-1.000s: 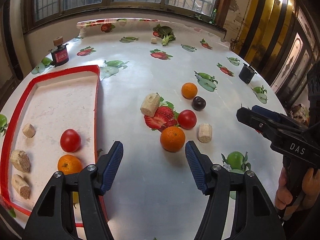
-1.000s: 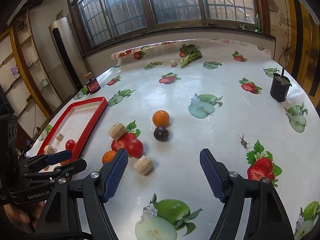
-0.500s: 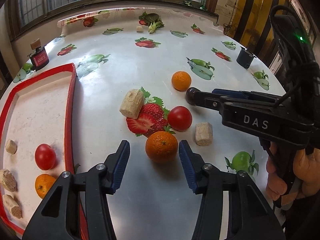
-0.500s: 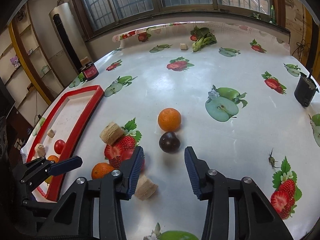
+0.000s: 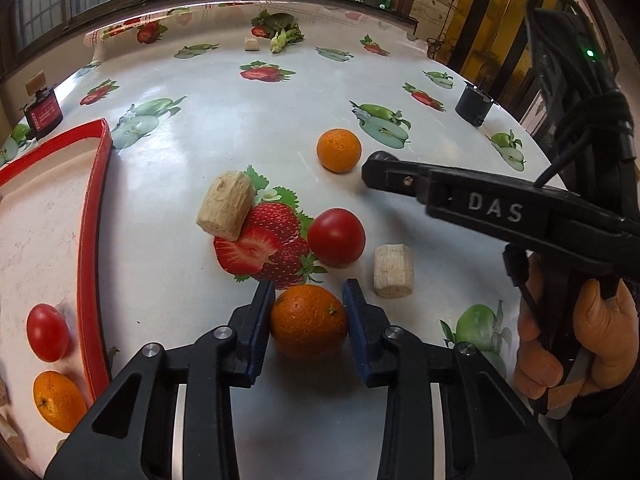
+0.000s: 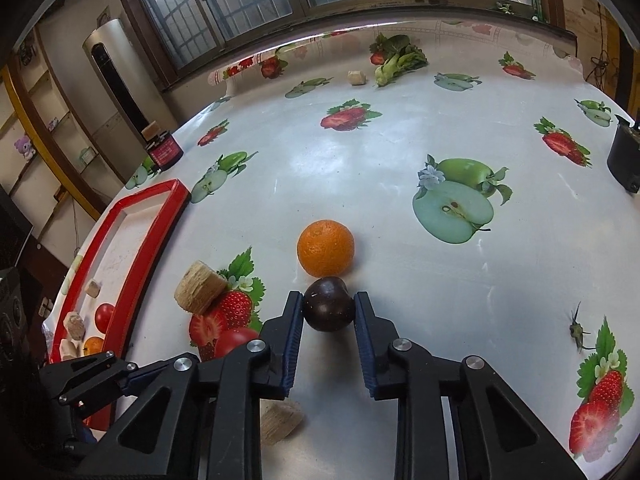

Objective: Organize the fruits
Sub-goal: 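Grasp an orange with the left gripper while the right grasps the dark plum, then carry the orange and dark plum over the tray with both grippers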

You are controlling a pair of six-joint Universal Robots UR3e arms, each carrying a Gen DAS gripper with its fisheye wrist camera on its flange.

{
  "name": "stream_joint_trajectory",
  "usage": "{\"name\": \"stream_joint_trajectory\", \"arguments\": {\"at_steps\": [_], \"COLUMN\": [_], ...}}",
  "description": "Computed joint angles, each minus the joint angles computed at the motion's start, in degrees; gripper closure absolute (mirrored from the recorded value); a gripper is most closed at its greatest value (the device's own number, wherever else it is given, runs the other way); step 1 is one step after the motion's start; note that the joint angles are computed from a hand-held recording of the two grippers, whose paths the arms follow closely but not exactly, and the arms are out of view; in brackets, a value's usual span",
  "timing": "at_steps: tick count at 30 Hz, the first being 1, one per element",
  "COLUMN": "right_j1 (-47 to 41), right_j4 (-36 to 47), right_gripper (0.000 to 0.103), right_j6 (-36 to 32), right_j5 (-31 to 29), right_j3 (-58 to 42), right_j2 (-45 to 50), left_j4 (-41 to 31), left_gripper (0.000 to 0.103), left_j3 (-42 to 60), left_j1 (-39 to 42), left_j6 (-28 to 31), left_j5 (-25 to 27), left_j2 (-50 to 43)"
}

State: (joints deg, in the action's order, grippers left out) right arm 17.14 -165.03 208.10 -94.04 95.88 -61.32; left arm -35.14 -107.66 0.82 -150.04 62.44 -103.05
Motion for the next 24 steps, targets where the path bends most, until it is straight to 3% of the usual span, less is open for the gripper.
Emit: {"name": "stream_joint_trajectory", "arguments": {"at_steps": [11,24], "right_j1": [3.85,9.67], "right_j4": [-1.18,3.64], "right_gripper": [0.077,0.077], "right_j6": [2.07,1.85], "right_j5": [-4.14,-6.37], "right_j3": [3.71,-4.48], "right_j2": [-7.75,-4.83], "left_j4": [0.24,-0.55], "left_gripper": [0.071,0.071], "left_j3": [-4.23,-6.52], "left_j1": [6.07,14.97], "left_j6": [0.39,1.95], "left_j5": [-1.07,-3.62], "left_j2": [8.89,14.07]}}
